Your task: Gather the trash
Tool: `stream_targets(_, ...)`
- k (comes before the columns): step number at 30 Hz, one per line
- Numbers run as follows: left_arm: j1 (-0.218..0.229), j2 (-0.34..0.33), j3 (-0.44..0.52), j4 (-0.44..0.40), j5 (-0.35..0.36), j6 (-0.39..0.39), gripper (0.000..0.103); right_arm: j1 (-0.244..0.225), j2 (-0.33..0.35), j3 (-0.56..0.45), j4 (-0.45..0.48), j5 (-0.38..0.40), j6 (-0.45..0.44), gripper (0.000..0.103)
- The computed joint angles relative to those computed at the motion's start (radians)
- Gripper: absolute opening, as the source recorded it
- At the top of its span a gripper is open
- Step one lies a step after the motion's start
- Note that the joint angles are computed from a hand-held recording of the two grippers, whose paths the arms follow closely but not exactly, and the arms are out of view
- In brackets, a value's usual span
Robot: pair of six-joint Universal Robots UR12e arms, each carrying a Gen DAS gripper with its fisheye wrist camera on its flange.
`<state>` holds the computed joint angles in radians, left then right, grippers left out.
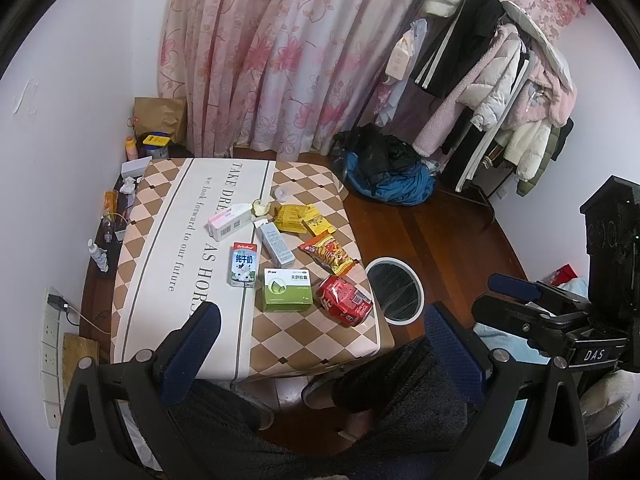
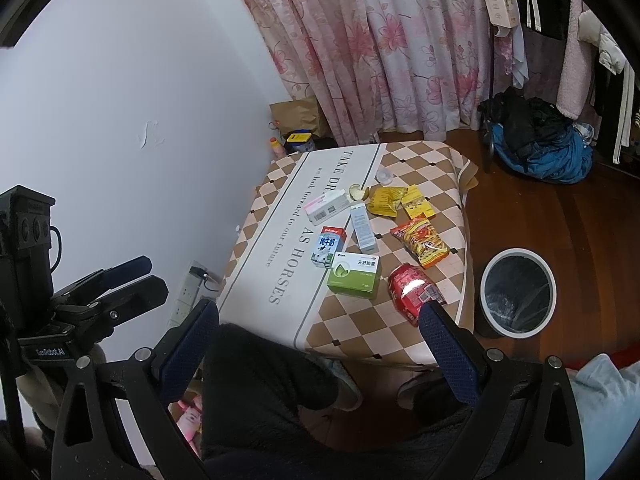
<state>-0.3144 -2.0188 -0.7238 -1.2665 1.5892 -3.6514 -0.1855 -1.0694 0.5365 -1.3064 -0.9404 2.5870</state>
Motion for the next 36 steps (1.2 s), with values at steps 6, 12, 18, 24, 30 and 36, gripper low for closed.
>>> stream_targets(6,-0.001,0.010,-0.023,0.015,-0.003,-0.003,0.103,0.003,-0.008,0.018,-0.010,-0.004,-0.003,0.101)
stream_targets(12,0.000,0.012,-0.025,0.018,-0.006,-0.005,0.103,0.006,-0.013,0.030,-0.018,-0.007,-0.006,0.101)
stream_targets(18,0.000,0.012,-0.024,0.018,-0.008,-0.007,0.103,0.004,-0.007,0.017,-0.011,-0.004,-0.004,0.101)
stream_targets(24,0.001,0.013,-0.027,0.020,-0.010,-0.006,0.103,0.006,-0.012,0.025,-0.016,-0.003,-0.002,0.101)
stream_targets(30,0.000,0.012,-0.023,0.019,-0.011,-0.007,0.103,0.005,-0.008,0.018,-0.010,-0.003,-0.003,0.101)
stream_targets(36,0.001,0.014,-0.025,0.021,-0.011,-0.009,0.103,0.005,-0.011,0.022,-0.011,-0.001,-0.007,0.101)
